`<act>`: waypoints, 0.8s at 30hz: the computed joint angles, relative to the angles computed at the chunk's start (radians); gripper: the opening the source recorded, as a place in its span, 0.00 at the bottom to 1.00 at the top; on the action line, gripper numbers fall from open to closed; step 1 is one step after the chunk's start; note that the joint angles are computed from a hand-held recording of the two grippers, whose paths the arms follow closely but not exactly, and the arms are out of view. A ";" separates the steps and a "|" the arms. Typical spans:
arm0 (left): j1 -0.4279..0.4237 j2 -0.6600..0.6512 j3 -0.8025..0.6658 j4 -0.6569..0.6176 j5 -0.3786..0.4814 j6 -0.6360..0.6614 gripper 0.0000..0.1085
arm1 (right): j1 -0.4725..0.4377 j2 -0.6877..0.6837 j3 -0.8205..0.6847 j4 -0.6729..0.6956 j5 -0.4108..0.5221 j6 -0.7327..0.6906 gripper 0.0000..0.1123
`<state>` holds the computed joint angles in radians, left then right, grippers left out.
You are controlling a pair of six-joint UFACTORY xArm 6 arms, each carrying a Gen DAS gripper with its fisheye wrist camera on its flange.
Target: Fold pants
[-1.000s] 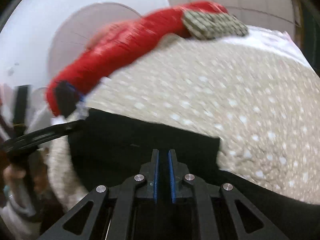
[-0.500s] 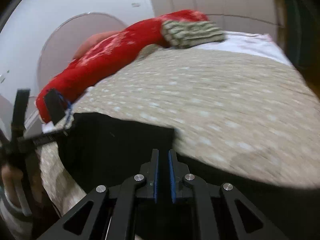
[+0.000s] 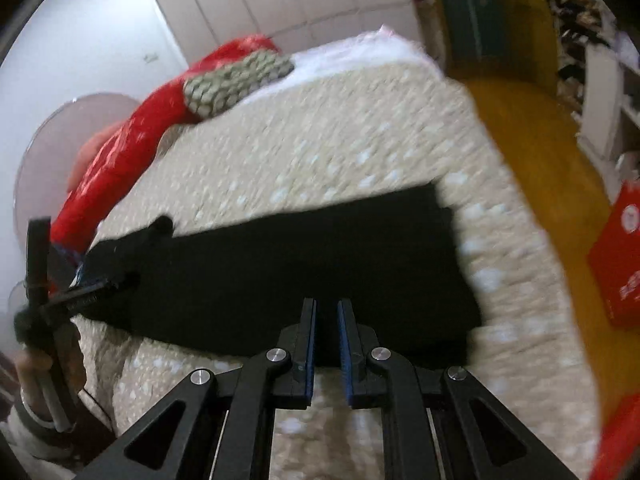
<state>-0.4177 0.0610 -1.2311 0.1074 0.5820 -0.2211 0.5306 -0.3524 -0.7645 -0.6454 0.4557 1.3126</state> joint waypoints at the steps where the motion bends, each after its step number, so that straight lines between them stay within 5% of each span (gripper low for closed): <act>1: -0.004 -0.001 -0.006 -0.010 0.002 0.003 0.71 | -0.003 -0.018 0.009 -0.013 0.003 0.012 0.09; 8: -0.030 0.016 -0.032 0.019 0.004 -0.016 0.71 | -0.013 -0.030 0.033 0.029 0.084 -0.026 0.09; 18: -0.054 0.056 -0.070 0.057 0.038 -0.024 0.71 | -0.034 -0.079 0.092 0.019 0.005 0.015 0.11; 20: -0.059 0.054 -0.077 0.018 0.030 0.012 0.71 | -0.033 -0.120 0.114 -0.003 0.016 0.054 0.23; 24: -0.094 0.095 -0.154 -0.106 0.059 0.124 0.71 | -0.047 -0.194 0.180 0.019 -0.017 0.095 0.32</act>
